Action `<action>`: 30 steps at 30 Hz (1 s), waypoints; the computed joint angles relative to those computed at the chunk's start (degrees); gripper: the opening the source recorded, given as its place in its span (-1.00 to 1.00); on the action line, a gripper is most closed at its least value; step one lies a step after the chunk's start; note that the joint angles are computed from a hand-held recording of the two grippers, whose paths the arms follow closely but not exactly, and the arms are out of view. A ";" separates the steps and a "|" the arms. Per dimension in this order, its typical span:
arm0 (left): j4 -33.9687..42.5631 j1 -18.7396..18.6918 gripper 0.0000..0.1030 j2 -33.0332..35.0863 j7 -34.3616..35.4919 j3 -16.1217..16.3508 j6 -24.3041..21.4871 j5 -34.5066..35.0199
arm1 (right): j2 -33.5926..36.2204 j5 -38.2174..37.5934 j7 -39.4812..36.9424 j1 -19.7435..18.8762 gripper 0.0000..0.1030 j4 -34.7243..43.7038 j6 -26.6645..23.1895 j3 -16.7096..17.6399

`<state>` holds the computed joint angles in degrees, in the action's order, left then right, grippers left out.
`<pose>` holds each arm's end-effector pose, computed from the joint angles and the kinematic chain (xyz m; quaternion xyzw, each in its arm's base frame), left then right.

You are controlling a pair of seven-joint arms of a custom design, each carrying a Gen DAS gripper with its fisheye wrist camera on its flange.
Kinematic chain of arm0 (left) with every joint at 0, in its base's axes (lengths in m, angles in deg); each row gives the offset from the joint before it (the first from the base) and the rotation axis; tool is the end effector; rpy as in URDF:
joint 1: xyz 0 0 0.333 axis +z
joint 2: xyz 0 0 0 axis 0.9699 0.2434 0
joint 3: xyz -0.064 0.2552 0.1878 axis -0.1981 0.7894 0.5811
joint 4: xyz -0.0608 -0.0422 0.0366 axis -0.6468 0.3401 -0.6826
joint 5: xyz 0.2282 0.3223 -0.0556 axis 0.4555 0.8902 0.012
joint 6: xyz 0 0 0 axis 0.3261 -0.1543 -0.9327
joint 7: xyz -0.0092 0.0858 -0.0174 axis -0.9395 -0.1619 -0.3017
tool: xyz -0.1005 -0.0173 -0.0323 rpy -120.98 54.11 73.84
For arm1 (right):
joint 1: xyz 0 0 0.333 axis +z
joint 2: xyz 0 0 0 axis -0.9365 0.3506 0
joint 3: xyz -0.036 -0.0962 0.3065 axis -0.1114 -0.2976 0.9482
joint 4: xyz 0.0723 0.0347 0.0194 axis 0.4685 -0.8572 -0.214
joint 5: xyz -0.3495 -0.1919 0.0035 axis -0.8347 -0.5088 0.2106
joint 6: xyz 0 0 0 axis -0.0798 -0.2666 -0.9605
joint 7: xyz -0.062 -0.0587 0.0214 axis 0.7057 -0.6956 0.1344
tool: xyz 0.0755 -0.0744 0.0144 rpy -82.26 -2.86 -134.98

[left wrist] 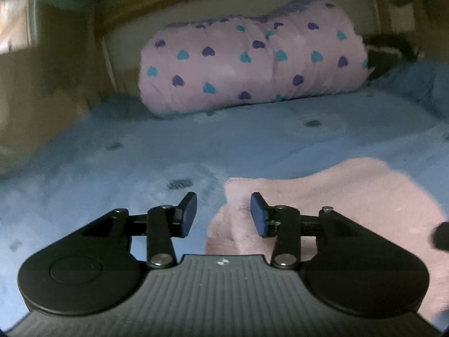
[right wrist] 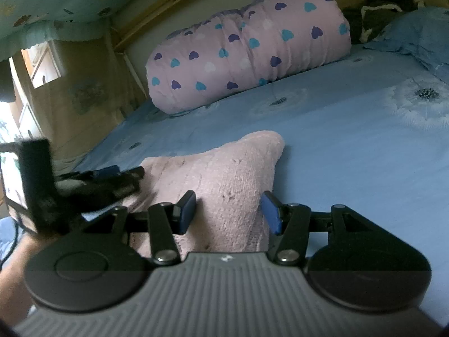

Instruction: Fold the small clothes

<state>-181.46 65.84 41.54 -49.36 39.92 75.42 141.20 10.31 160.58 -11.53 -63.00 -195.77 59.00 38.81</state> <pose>0.4646 -0.2193 0.4927 -0.6966 0.4870 -0.2111 0.4828 0.5192 0.0346 0.4387 -0.6883 0.4563 -0.0622 0.5606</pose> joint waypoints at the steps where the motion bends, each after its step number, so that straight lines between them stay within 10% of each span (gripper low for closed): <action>1: -1.07 -0.20 -0.05 -1.46 0.06 0.73 2.51 -1.22 | -0.08 0.10 -0.12 -0.05 0.07 -0.02 -0.16 -0.07; 11: -6.72 -0.96 0.20 -7.36 5.08 1.42 11.27 -22.54 | 0.60 -2.46 6.34 -0.32 0.05 1.09 5.46 0.39; 15: -5.64 0.13 0.27 -6.22 8.20 -1.60 1.68 -22.87 | 0.72 -7.87 9.73 -0.57 -0.05 1.13 0.96 -0.34; 18: -8.15 0.23 0.27 -8.46 7.12 0.20 5.30 -25.06 | 1.02 -11.68 12.44 -1.05 -0.07 1.40 -6.72 -1.01; 24: -10.14 0.98 0.29 -10.87 8.65 0.35 9.30 -25.58 | -0.45 -10.72 8.89 0.08 -0.04 -0.21 -2.04 -0.21; 30: -11.72 2.64 0.48 -13.12 8.28 0.02 14.34 -27.52 | -0.79 -7.10 11.05 -0.17 0.43 0.40 -1.16 -0.76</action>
<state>-193.19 68.49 28.42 -41.09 39.94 89.76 113.69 9.52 153.48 -0.48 -63.17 -195.37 57.85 38.05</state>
